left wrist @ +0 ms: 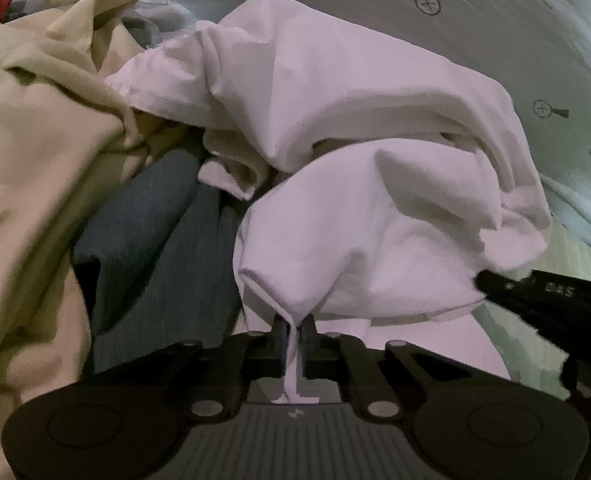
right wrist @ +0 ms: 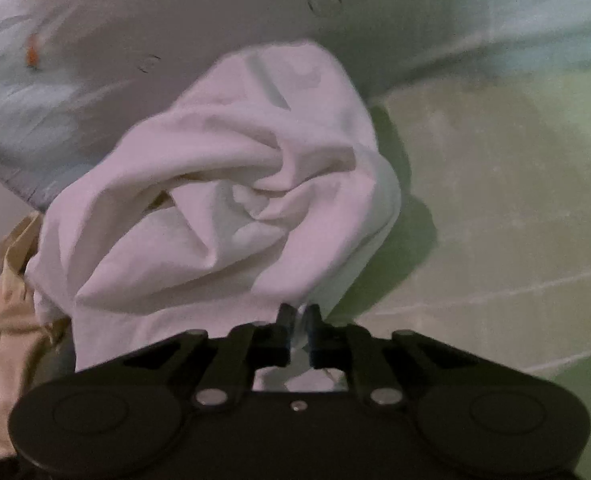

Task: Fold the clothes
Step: 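Close both grippers on the white trousers' fabric, then lift the trousers with both grippers and spread them across the mat, then open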

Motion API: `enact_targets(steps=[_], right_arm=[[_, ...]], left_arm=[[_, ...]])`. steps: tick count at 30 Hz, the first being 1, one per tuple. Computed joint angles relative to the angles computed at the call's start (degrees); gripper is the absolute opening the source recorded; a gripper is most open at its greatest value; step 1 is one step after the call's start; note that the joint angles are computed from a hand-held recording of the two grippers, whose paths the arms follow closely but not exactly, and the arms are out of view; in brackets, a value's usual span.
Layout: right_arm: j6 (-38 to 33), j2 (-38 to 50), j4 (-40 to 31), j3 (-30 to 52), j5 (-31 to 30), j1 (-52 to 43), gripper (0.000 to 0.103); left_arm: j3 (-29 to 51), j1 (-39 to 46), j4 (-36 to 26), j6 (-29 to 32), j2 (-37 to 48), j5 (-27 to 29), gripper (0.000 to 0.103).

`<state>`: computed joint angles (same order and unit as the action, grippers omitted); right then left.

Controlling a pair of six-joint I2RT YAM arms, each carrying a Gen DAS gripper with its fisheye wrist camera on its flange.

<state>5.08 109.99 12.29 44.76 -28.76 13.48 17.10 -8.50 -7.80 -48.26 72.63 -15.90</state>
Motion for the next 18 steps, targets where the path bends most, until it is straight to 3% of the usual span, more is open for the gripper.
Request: enact_targets(steps=[5, 10, 13, 18], right_arm=[[-7.3, -10.3, 2.6, -10.4, -0.3, -4.3, 0.003], [-14.5, -18.7, -0.9, -14.8, -3.9, -13.9, 0.002], [-18.4, -23.0, -4.3, -15.3, -6.4, -20.2, 0.002], [-26.5, -24.7, -9.5, -13.2, -8.8, -30.6, 0.002]], left_arm=[[0.2, -10.3, -4.8, -8.9, -2.3, -3.6, 0.001], [1.3, -24.9, -11.1, -21.6, -5.6, -6.8, 0.001], [4.2, -34.9, -12.4, -29.6, -2.4, -8.7, 0.001], [12.6, -46.4, -10.8, -36.0, 8.8, -10.4, 0.001]])
